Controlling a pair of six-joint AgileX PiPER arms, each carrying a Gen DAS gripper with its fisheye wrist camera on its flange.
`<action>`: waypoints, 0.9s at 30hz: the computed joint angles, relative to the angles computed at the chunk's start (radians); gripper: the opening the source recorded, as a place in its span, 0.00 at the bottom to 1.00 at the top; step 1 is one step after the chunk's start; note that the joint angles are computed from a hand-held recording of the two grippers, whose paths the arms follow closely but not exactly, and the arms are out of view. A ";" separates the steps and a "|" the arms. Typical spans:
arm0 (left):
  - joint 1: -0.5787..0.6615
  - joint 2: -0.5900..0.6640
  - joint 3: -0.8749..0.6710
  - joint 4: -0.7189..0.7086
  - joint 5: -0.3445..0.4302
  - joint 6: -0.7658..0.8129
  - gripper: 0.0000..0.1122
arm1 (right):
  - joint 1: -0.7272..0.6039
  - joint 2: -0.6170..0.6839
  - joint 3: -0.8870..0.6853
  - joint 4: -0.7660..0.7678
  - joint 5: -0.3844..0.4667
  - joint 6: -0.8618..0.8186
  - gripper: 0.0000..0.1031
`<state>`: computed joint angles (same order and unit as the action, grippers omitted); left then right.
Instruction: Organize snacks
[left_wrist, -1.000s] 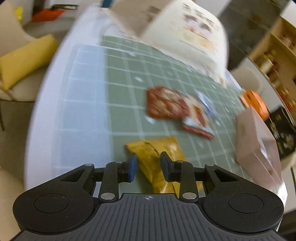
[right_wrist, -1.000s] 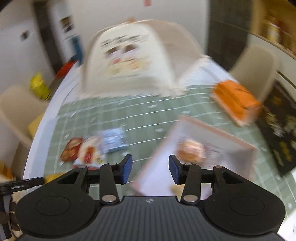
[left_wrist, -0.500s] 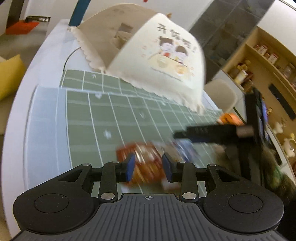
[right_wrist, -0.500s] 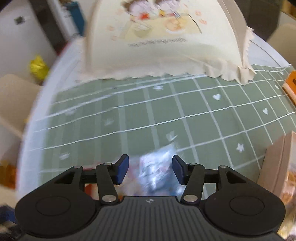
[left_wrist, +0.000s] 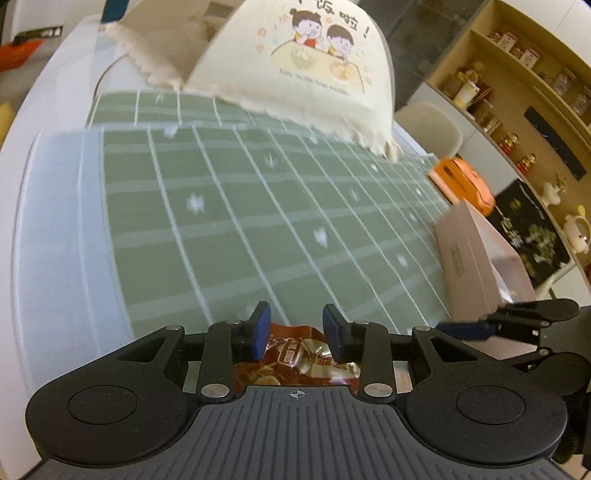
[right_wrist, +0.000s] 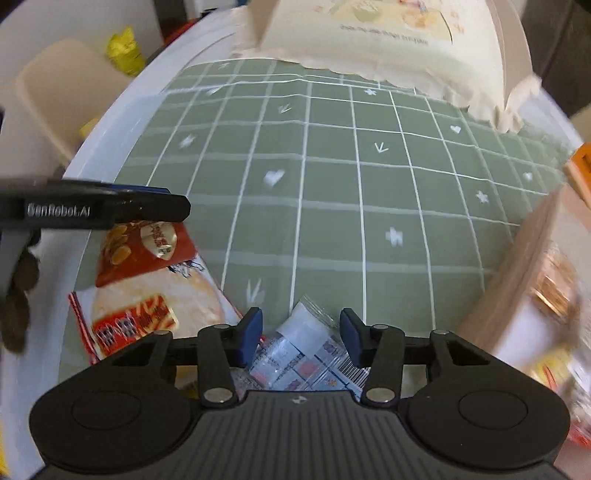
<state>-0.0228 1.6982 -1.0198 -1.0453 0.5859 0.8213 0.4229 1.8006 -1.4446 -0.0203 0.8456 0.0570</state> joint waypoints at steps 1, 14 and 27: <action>0.007 -0.026 0.033 -0.006 0.008 -0.010 0.32 | 0.018 -0.046 0.060 -0.039 -0.030 0.020 0.46; 0.054 -0.420 0.357 0.237 0.035 -0.414 0.32 | 0.182 -0.452 0.446 -0.004 -0.154 0.009 0.48; -0.099 -0.615 0.443 0.709 -0.038 -0.993 0.32 | 0.300 -0.365 0.525 -0.076 -0.335 0.118 0.57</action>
<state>-0.1214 1.0829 -0.5767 -0.3361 0.5480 -0.1716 0.7229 1.4356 -0.9196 -0.0962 0.5102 0.1753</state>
